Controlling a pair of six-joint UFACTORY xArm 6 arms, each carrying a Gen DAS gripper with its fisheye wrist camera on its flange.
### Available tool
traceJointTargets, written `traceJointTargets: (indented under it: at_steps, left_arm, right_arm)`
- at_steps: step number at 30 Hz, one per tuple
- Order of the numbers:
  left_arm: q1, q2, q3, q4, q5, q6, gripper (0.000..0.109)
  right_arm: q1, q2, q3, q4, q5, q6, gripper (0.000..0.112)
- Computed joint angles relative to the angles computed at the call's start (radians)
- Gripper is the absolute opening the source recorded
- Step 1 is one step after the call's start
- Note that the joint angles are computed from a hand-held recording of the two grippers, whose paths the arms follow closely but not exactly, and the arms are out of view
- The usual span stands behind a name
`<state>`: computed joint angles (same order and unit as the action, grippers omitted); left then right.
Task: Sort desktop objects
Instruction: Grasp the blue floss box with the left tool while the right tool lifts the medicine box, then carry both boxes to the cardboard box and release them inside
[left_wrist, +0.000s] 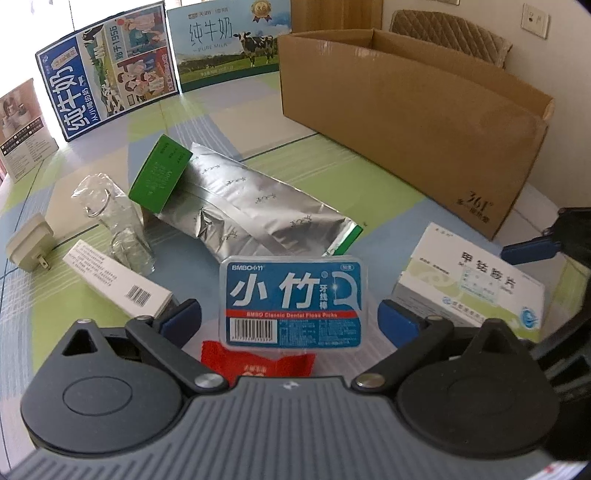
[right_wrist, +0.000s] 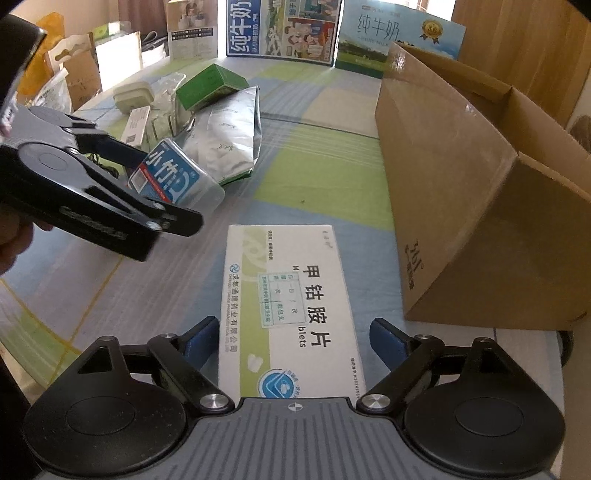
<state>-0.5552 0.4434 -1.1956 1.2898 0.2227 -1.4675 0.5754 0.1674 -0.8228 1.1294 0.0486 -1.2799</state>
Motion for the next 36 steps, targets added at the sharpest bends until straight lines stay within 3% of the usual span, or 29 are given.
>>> traceJointTargets:
  at_steps: [4,6,10,23,30,36]
  left_arm:
    - [0.000,0.018,-0.018,-0.002,0.008,0.006,0.083]
    - [-0.002,0.019,-0.022,0.026,0.016,-0.020,0.083]
    - [-0.008,0.006,-0.015,0.049,0.031,-0.028,0.083]
    - [-0.023,-0.133,0.103,0.036,0.065,-0.074,0.083]
    - [-0.060,-0.211,0.121,-0.027,0.106,-0.018,0.083]
    - [-0.094,-0.218,0.044,-0.087,0.130,0.066,0.083]
  right_arm:
    - [0.000,0.003,-0.009,0.007,0.018,-0.002,0.085]
    - [0.000,0.004,-0.012,0.000,0.022,0.003,0.084]
    - [-0.005,0.003,-0.019,-0.008,0.037,0.015,0.069]
    - [0.015,-0.139,0.049,0.076,0.036,-0.047,0.068]
    - [-0.019,-0.255,0.053,-0.056,0.070,0.092,0.068]
    - [-0.092,-0.306,0.023,-0.194,0.089,0.202,0.068]
